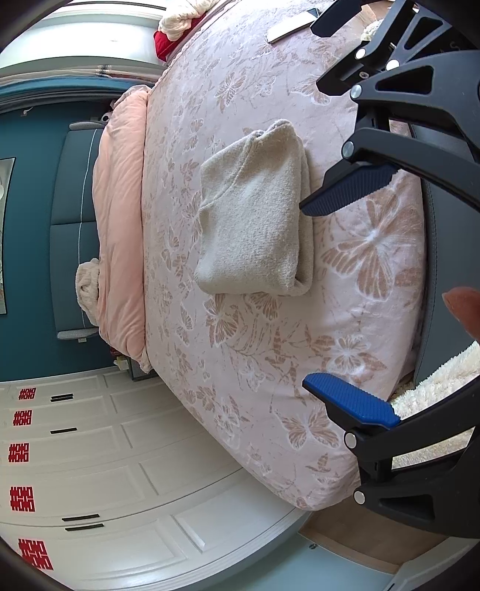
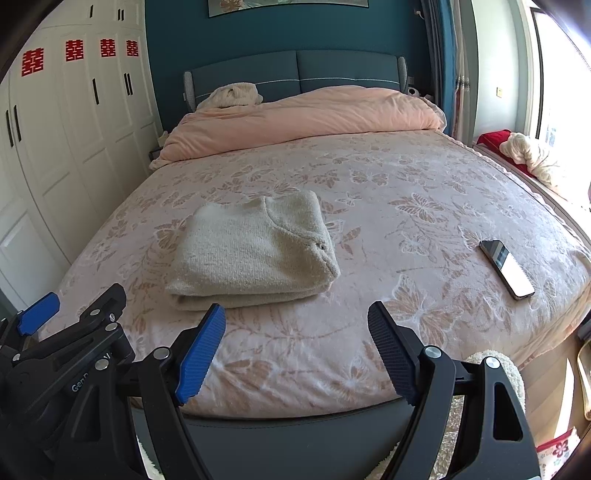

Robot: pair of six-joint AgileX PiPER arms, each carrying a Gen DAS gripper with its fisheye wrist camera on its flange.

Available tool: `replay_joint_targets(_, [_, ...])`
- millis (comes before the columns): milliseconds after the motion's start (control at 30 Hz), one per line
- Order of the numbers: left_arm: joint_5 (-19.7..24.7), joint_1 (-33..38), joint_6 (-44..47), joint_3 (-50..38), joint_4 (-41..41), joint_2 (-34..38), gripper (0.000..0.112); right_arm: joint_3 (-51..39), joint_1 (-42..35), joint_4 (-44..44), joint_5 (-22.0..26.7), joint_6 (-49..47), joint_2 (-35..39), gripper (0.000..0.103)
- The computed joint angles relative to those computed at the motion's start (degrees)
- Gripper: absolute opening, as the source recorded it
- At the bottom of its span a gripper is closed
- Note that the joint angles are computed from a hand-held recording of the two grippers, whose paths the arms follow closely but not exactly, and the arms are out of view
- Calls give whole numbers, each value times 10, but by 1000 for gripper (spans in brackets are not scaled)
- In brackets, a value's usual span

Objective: Fold small clothes

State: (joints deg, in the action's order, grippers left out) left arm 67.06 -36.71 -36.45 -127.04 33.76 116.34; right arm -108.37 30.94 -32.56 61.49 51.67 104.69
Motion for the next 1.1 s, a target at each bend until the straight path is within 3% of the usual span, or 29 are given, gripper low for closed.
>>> replay_joint_targets(1100, [-7,3,1,8,12,-5,83,-5,5,-16,11,5,1,78])
